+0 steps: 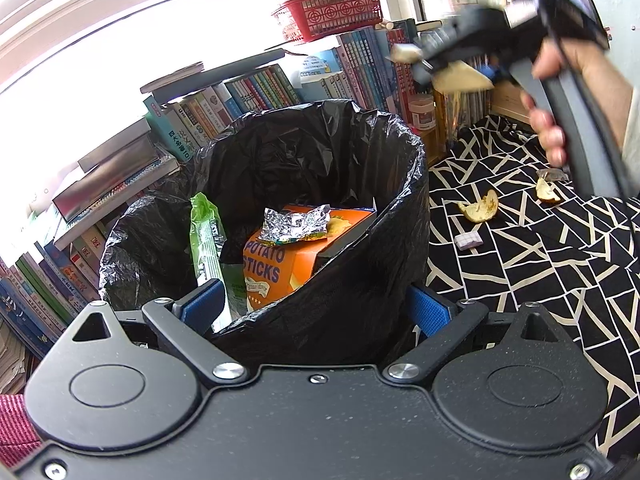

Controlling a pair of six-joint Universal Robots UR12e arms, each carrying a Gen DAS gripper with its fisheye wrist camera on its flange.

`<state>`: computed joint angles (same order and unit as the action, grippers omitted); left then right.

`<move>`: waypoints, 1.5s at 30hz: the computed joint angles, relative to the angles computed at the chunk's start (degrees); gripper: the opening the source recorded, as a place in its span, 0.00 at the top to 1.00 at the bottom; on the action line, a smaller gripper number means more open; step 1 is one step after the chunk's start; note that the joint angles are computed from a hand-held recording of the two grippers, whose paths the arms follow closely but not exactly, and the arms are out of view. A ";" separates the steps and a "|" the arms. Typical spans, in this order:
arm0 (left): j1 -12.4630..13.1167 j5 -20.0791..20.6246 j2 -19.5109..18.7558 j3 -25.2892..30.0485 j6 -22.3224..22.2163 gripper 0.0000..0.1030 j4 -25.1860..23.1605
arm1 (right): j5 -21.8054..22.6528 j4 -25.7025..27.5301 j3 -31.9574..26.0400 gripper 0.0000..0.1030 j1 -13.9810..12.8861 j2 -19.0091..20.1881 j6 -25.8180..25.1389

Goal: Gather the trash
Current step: 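Carry the brown paper bag with the right gripper into the trash bag and release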

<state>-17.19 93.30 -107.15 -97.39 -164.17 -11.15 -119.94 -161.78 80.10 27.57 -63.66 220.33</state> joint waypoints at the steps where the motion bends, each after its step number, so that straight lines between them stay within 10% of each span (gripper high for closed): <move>1: 0.01 -0.02 0.02 -0.01 0.03 0.07 -0.03 | 1.80 -1.99 -0.24 0.46 0.10 0.07 -1.71; 9: 0.02 -0.05 0.04 -0.03 0.03 0.07 -0.04 | 16.76 -10.18 -2.80 0.45 1.21 1.32 -12.63; 18: -0.03 -0.06 0.10 -0.12 -0.02 0.07 -0.02 | 25.83 -7.55 -4.00 0.42 1.47 2.44 -16.02; 45: -0.03 -0.07 0.11 -0.12 -0.03 0.07 -0.04 | 26.24 -4.34 -3.88 0.19 1.51 2.34 -16.89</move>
<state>-17.22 93.23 -107.04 -97.50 -164.20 -11.19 -93.70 -166.12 76.22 29.08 -61.32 203.44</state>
